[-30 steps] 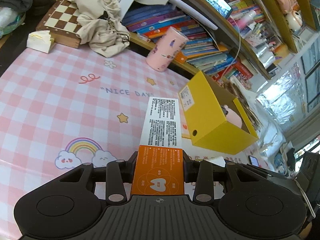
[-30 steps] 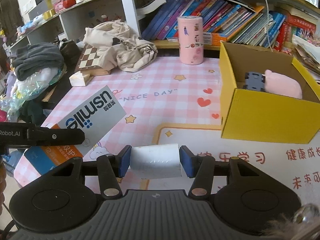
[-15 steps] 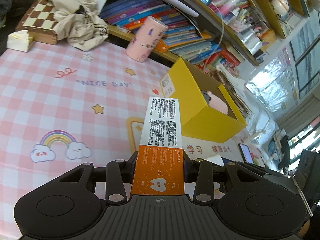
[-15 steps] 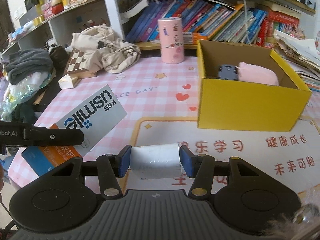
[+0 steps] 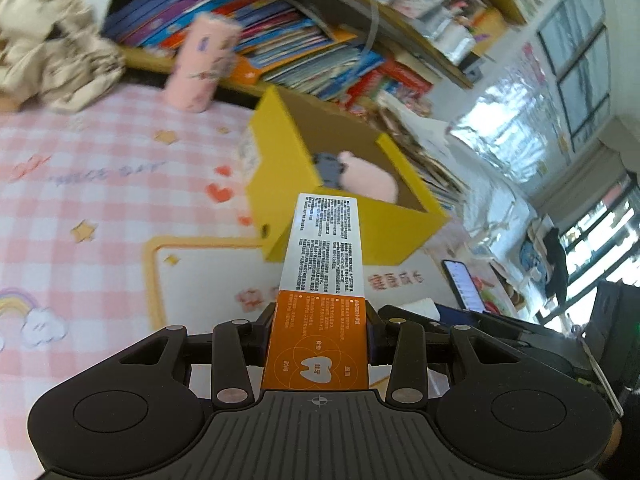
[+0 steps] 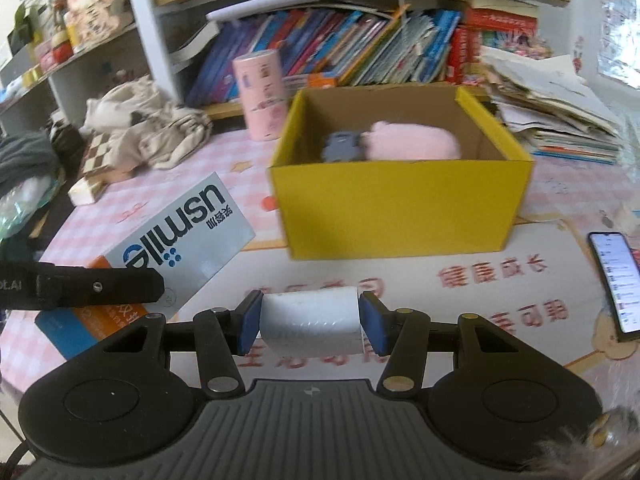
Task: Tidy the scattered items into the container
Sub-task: 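Lift and carry the toothpaste box and white block toward the yellow box with both tools, then lower the toothpaste box and white block into the yellow box with both tools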
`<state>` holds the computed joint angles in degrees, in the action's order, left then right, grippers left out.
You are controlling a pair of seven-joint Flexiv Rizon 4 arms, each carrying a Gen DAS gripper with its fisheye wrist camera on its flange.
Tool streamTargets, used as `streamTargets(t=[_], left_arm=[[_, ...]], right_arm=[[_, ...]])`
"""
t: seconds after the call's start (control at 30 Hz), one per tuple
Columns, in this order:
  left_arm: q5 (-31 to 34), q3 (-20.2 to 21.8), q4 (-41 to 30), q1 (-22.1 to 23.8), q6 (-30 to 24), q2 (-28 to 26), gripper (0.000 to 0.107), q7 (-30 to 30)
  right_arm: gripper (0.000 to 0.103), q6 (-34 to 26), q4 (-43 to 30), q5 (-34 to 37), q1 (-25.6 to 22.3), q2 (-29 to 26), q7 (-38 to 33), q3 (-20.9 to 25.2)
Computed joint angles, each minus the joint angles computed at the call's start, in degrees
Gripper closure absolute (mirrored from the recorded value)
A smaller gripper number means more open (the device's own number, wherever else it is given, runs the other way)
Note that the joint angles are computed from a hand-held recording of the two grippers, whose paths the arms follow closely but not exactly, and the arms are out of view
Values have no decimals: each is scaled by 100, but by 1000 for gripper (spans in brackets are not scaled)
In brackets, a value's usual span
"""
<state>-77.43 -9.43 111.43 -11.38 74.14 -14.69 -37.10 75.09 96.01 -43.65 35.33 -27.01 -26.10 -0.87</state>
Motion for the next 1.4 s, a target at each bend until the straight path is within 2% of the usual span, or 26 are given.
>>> streamTargets(t=[0.2, 0.6, 0.8, 0.9, 1.07, 1.23, 1.4], left_arm=[[269, -141, -277, -115, 182, -180, 68, -89], [1079, -527, -777, -121, 747, -604, 68, -802], [1654, -742, -1083, -22, 1133, -847, 68, -1308], [2008, -800, -1281, 22, 1343, -1014, 68, -1678], [3042, -247, -1828, -223, 1226, -1375, 68, -2759], [3798, 258, -2603, -391, 981, -1845, 68, -3632], [4547, 956, -3673, -590, 502, -2482, 68, -4569]], right_arm=[[53, 244, 95, 29, -215, 58, -151, -52], [53, 792, -14, 674, -659, -40, -1210, 38], [53, 1145, -260, 1030, -780, -212, -1761, -29], [53, 1243, -539, 1255, -915, -389, -2156, 79], [53, 1145, -1256, 1758, -1384, -814, -3109, 724], [53, 839, -2206, 2174, -1710, -1379, -3969, 1300], [53, 59, -3592, 2435, -1820, -2147, -4846, 1707]])
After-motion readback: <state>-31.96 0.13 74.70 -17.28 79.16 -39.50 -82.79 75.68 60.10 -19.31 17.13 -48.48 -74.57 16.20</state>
